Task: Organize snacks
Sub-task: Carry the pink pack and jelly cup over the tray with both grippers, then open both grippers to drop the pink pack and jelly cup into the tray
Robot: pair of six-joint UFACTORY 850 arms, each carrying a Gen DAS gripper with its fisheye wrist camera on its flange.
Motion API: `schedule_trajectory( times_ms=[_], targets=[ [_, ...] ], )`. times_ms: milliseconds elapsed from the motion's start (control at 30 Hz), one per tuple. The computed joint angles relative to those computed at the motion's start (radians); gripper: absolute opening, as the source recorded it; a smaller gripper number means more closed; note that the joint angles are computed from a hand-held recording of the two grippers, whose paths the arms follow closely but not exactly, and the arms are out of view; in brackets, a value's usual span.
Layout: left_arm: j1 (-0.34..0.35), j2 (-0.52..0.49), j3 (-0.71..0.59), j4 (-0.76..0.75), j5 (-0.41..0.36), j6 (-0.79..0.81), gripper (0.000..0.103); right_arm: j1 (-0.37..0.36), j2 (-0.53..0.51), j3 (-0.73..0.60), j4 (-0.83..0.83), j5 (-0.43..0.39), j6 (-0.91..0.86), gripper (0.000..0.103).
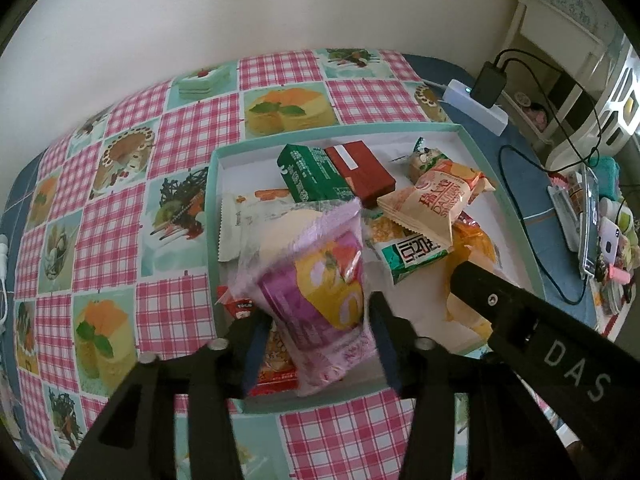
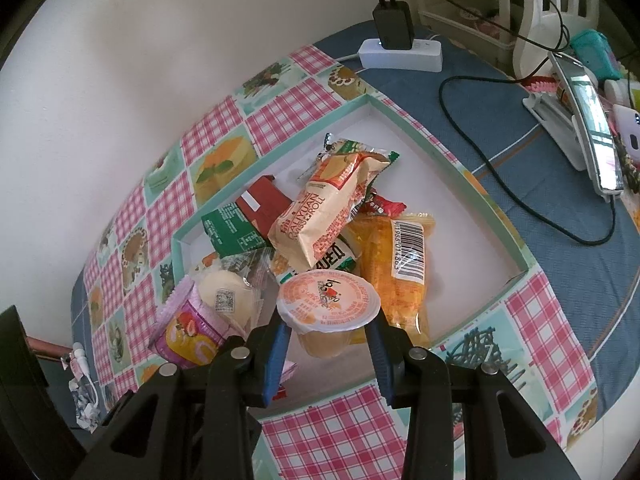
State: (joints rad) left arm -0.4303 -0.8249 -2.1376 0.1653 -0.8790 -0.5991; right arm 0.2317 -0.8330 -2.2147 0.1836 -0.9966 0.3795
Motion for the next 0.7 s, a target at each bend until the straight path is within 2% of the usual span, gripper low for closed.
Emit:
schedule_trajectory(
  times_ms=[233,300,367,500,667,700],
  targets=[
    [0.001,0.015,0.018,0.005,0.014,0.004,0.062,0.0,0.0,-0.003,-0.003,-0.003,0.003,0.042],
    [0.003,0.023,0.027,0.002,0.018,0.002,0.071,0.0,-0.005,-0.01,-0.004,-0.008,0.006,0.042],
    [0.004,0.032,0.038,0.014,0.022,-0.009,0.072,-0.001,-0.007,-0.013,-0.004,-0.011,0.007,0.042],
    [0.009,0.046,0.054,0.024,0.022,-0.027,0.073,-0.001,-0.002,-0.005,-0.006,-0.003,0.011,0.058],
    [0.018,0.064,0.075,0.034,0.021,-0.058,0.073,-0.002,0.012,0.011,-0.019,0.016,0.027,0.059],
    [0.02,0.071,0.082,0.046,0.017,-0.078,0.073,-0.003,0.013,0.012,-0.022,0.017,0.032,0.062]
  ],
)
